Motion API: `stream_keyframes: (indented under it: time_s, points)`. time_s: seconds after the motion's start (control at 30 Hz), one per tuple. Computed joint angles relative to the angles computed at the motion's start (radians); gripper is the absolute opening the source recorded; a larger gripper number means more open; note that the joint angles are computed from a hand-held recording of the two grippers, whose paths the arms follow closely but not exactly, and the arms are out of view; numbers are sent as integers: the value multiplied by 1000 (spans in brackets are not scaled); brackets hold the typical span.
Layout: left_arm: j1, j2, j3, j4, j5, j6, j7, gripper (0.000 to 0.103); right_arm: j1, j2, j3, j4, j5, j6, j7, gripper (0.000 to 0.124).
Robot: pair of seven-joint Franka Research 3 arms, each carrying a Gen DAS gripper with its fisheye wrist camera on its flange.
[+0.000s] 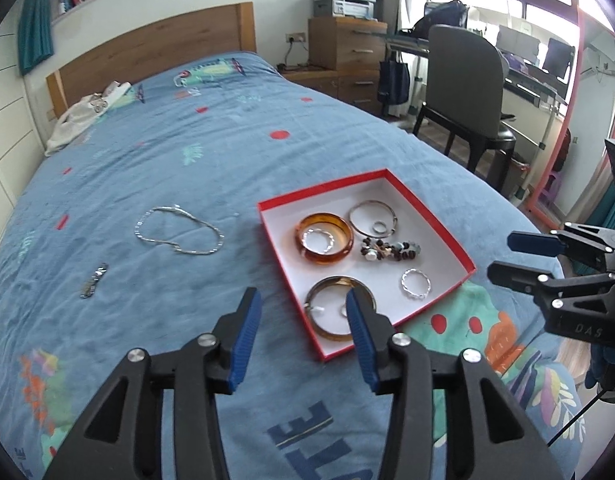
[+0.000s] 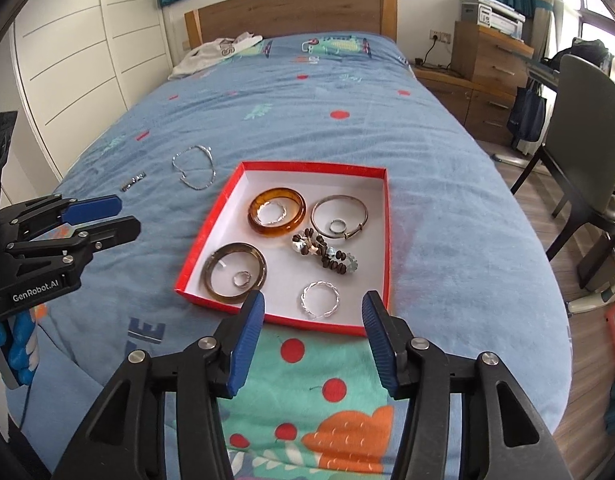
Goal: Organize jewelry
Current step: 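Withdraw both tools from the box toward the chain and silver bracelet, then grasp the silver chain necklace with the right tool while the left tool grasps the silver link bracelet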
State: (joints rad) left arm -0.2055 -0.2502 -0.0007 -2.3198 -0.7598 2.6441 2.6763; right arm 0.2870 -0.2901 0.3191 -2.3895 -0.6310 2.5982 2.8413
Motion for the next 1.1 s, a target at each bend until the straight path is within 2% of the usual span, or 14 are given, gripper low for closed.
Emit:
stream_keyframes:
  time_s: [0.3, 0.5, 0.67, 0.87, 1.03, 1.1]
  points:
    - [3, -93, 63, -54, -19, 11, 22, 46, 26, -36, 41, 24, -6, -75, 29, 54]
    - [26, -87, 112, -42, -32, -11, 35, 51, 39, -10, 52, 73, -29, -94, 42, 57]
    - [87, -8, 128, 23, -53, -17, 48, 51, 56, 68, 36, 151, -79, -71, 43, 58]
    - [190, 132, 104, 139, -82, -6, 43, 51, 108, 212, -32, 275, -116, -14, 7, 59]
    - [278, 274, 70, 260, -51, -17, -19, 51, 159, 367, -100, 412, -95, 41, -86, 70]
    - [308, 327, 53, 306, -42, -25, -38, 51, 174, 441, -124, 483, -63, 61, -150, 70]
